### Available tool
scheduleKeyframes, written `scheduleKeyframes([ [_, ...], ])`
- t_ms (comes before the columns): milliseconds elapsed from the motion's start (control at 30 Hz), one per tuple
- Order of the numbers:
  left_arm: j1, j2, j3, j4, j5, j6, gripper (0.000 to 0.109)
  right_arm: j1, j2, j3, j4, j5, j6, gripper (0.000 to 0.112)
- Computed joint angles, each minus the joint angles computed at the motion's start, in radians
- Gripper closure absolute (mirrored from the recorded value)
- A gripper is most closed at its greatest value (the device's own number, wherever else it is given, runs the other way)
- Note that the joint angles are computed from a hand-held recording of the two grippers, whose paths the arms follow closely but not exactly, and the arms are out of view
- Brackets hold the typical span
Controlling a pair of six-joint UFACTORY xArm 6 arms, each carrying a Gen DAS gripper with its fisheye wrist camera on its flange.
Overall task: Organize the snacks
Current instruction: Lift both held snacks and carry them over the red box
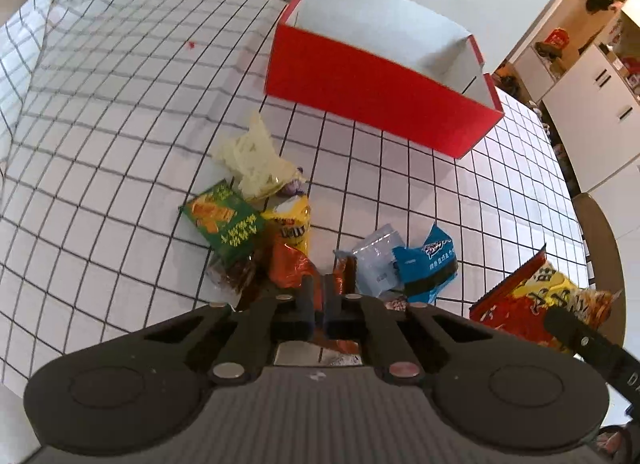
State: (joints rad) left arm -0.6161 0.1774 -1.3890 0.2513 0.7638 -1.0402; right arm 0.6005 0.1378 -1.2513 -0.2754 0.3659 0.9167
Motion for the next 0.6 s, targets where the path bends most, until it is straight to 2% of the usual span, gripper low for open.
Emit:
scheduleKeyframes([
  [167,0.008,-0.002,0.009,-0.005,-0.011,0.008,0.105,-0.001,0.011,-0.019,0.026,0.001,-0.039,0.063],
  [300,0.020,0.012,0.006,-0.063,-0.011,0.055,0.104,0.000,0.014,-0.015,0.070,-0.005,-0.086,0.063],
  [400,0.026,0.030,-0.005,-0.104,0.000,0.088,0.099,0.001,0.019,-0.014,0.089,-0.007,-0.099,0.063],
  [467,0.027,0.046,-0.017,-0.123,0.011,0.108,0.090,0.002,0.020,-0.010,0.107,-0.009,-0.112,0.063],
  [600,0.023,0.076,-0.036,-0.102,0.010,0.113,0.039,0.002,0.017,0.002,0.121,-0.013,-0.118,0.063],
])
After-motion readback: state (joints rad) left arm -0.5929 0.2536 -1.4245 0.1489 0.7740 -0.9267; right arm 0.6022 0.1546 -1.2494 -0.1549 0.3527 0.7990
